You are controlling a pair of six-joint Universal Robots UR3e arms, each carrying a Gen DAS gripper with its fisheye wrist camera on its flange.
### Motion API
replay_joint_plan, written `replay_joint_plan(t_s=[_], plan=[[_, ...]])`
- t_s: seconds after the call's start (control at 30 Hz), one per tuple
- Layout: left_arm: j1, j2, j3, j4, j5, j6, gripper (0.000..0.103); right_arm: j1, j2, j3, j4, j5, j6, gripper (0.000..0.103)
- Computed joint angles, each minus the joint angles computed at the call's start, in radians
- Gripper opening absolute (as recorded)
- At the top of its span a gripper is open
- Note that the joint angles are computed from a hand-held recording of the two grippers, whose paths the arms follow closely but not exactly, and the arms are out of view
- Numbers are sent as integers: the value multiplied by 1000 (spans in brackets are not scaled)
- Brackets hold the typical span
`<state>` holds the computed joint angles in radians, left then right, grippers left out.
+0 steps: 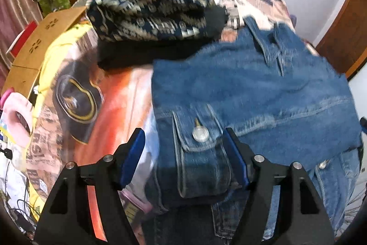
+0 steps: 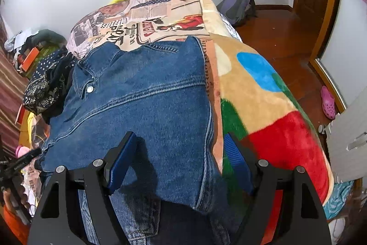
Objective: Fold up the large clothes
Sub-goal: 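Grasp the jacket hem with both grippers and lift it toward the collar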
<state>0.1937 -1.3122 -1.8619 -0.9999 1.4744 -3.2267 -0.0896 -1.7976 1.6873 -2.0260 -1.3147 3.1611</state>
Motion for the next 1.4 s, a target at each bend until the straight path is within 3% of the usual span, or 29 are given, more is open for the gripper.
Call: replay_joint_plan(t_s=[0.4, 0.73, 0.9, 0.93, 1.0, 1.03, 1.07, 1.1, 1.13, 1.23, 1.4], plan=[[215, -167, 84, 1, -162, 38, 71, -57, 132, -131, -11, 67, -23, 75], [294, -455, 164, -52, -442, 88, 71, -141, 417, -358, 103, 245, -27, 74], [345, -511, 113, 10, -601, 80, 71, -140, 512, -441, 171, 311, -37, 45], [349, -513, 101, 35, -614, 75, 70, -134, 519, -436, 157, 311, -21, 44], [348, -518, 97, 59, -618, 63, 58, -119, 516, -424, 114, 281, 1, 28], [342, -516, 98, 59, -614, 60, 43, -116, 518, -434, 113, 268, 9, 24], [334, -507, 102, 51, -606, 60, 30, -121, 505, -421, 108, 283, 15, 11], [325, -498, 105, 56, -590, 54, 25, -133, 486, -404, 110, 320, 7, 9], [304, -473, 113, 59, -555, 56, 12, -137, 463, -386, 91, 329, 9, 9], [234, -398, 166, 70, -442, 52, 7, -174, 395, -362, 109, 411, 4, 8], [136, -287, 317, 7, -351, 50, 7, -156, 345, -452, 156, 418, -17, 8]])
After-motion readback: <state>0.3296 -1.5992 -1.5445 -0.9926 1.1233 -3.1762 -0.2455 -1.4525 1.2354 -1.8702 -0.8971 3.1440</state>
